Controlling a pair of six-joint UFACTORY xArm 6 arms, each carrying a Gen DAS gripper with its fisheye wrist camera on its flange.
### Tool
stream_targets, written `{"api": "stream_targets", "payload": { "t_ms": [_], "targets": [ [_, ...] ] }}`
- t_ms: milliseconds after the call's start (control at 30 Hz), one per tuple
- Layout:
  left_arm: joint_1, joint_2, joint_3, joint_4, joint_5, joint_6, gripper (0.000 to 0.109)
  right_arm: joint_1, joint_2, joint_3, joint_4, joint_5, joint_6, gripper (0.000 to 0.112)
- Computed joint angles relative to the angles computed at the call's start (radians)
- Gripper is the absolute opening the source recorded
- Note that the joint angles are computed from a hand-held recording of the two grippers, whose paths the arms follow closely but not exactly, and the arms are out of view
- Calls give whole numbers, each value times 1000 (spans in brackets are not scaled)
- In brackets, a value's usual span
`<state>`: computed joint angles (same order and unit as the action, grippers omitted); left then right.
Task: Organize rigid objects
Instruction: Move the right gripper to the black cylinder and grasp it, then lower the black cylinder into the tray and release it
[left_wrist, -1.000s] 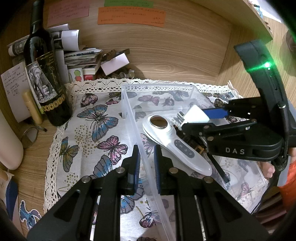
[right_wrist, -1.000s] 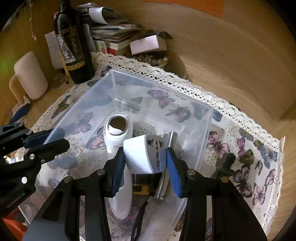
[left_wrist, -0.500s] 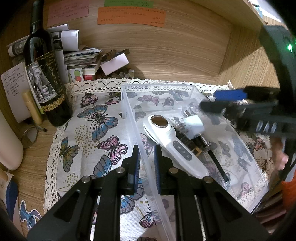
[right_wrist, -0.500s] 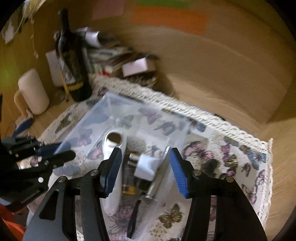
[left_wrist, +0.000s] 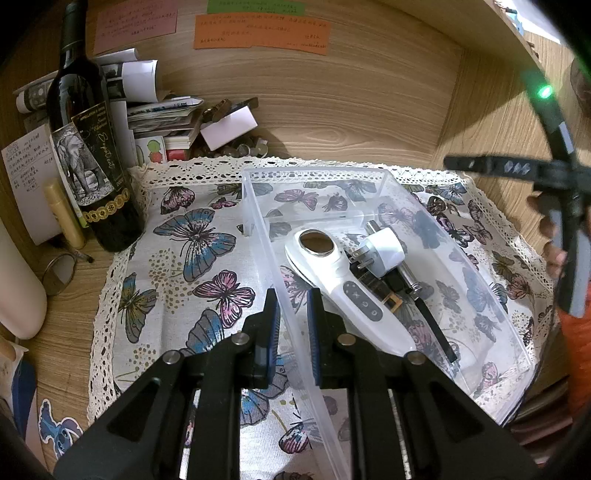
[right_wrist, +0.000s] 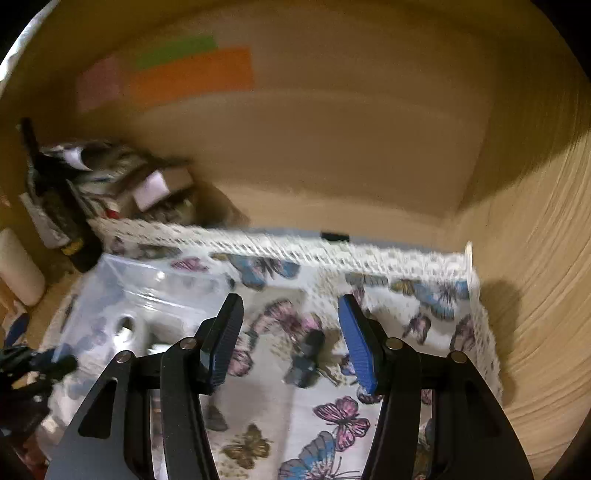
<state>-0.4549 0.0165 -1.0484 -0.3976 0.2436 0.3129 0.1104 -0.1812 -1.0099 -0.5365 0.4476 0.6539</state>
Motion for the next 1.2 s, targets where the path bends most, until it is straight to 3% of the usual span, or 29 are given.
{"api": "stream_targets", "payload": {
  "t_ms": [400, 467, 567, 800, 1200],
  "targets": [
    [0, 1, -1, -4, 2, 7, 13, -33, 131, 0, 209, 23, -145, 49],
    [0, 1, -2, -6, 2, 8, 13, -37, 137, 1, 223, 18, -159, 45],
    [-1, 1, -1, -1, 0, 4, 13, -36, 144, -3, 271, 23, -210, 26],
    [-1, 0, 0, 1, 0, 3, 13, -36, 132, 13, 216, -6, -168, 22],
    [0, 0, -1, -1, 2, 4, 13, -3, -10, 61, 143, -46, -127, 22]
  ]
}}
